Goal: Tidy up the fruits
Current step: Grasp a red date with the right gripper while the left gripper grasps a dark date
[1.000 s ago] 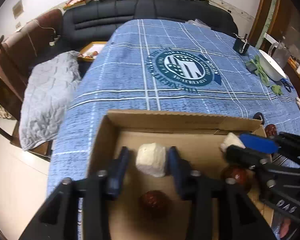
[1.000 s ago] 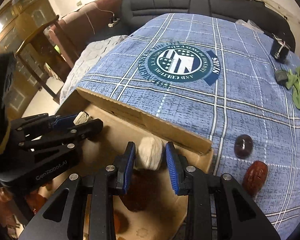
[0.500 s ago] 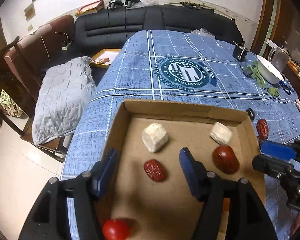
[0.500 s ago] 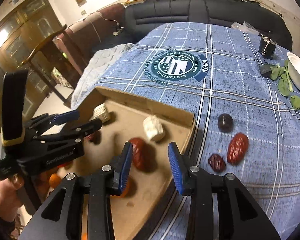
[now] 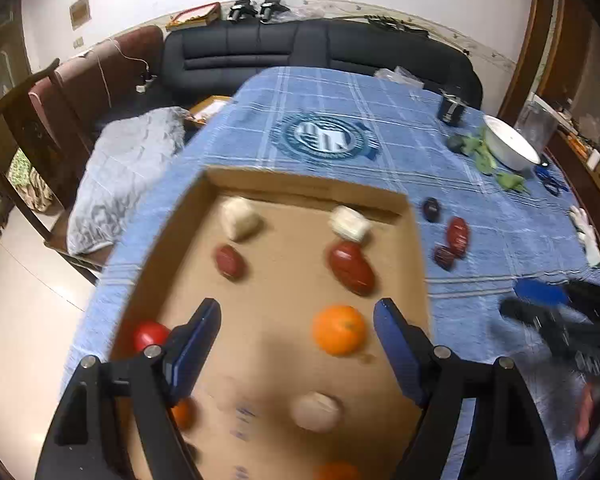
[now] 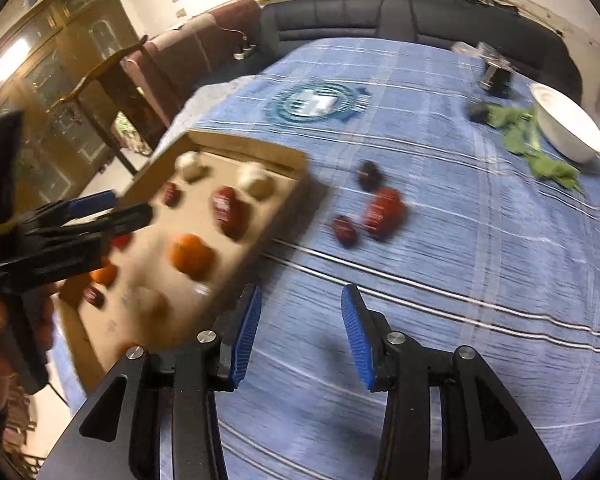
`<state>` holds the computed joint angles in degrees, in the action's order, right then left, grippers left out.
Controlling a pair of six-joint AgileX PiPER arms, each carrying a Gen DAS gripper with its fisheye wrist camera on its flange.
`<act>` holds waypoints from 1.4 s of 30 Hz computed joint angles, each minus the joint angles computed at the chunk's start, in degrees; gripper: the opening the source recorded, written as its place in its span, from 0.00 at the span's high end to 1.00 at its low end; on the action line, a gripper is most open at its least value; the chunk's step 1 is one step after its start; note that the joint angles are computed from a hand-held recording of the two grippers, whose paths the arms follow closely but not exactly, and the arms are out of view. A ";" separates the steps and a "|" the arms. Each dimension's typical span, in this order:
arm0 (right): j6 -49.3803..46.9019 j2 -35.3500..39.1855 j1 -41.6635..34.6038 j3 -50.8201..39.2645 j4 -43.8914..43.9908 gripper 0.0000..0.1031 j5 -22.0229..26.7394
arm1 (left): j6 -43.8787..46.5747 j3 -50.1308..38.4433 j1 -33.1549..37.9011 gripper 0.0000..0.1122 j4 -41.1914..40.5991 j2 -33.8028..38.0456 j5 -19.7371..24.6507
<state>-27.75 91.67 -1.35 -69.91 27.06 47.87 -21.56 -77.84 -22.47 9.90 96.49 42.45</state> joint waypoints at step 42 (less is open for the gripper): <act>-26.77 9.33 -22.40 -4.76 10.43 0.69 3.37 | -12.49 -33.63 -16.17 0.27 2.58 26.40 13.92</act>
<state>-54.51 101.01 -23.75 -74.67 37.48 51.24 -34.05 -111.47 -38.64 12.48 122.88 56.37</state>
